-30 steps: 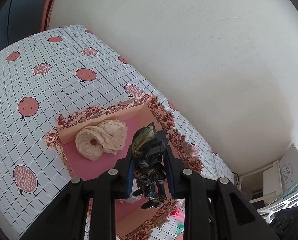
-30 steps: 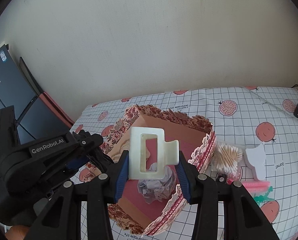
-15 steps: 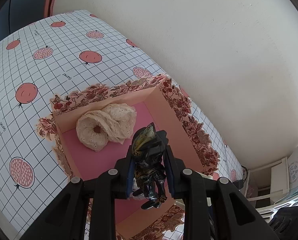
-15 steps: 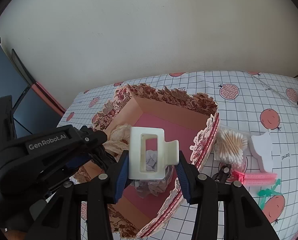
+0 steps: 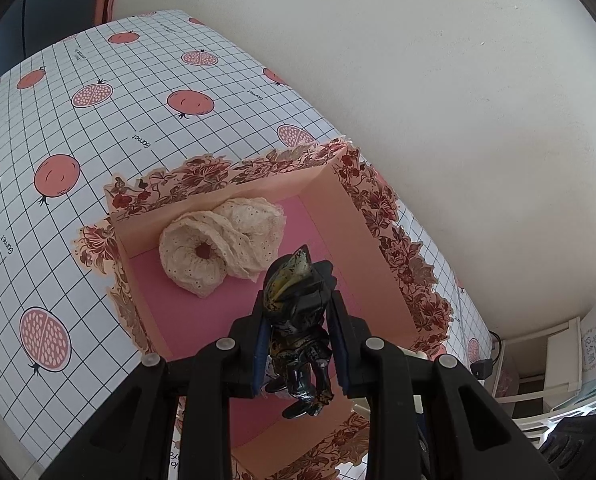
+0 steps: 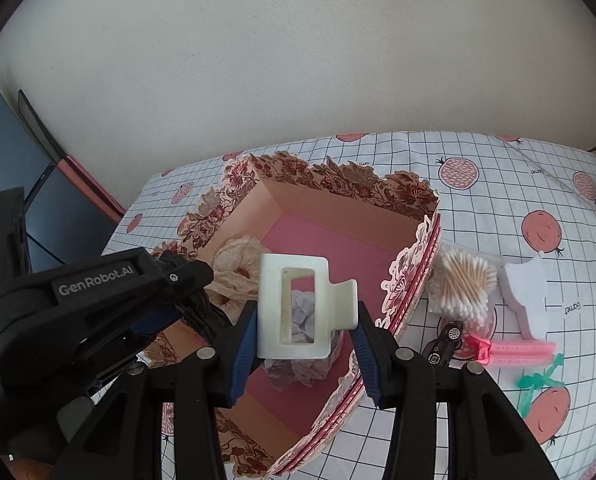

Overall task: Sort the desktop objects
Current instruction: 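Carry the hair clip over the pink box with the right tool while the left tool carries the figure there, then open the right tool dropping the clip into the box while the left tool drops the figure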

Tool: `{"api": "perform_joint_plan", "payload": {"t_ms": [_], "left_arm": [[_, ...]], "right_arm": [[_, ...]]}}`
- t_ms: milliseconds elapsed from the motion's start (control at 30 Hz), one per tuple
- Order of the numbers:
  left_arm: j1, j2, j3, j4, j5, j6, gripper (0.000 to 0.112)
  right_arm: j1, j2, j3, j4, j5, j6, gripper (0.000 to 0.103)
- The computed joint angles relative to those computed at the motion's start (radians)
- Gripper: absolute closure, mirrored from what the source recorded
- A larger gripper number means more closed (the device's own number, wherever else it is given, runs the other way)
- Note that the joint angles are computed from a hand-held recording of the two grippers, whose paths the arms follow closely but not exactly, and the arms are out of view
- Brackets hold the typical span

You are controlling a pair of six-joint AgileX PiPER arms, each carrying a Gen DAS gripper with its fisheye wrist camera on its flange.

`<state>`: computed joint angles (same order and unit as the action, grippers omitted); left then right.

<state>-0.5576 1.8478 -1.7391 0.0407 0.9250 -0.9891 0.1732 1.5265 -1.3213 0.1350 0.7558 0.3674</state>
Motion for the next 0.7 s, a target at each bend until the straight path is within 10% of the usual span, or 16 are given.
{"api": "perform_joint_plan", "payload": {"t_ms": [700], "left_arm": [[-0.033,0.011,-0.077,0.055,0.057,0.005,0.049]], "right_arm": [[-0.007,-0.013,-0.039,-0.058,0.075,0.052,0.050]]}}
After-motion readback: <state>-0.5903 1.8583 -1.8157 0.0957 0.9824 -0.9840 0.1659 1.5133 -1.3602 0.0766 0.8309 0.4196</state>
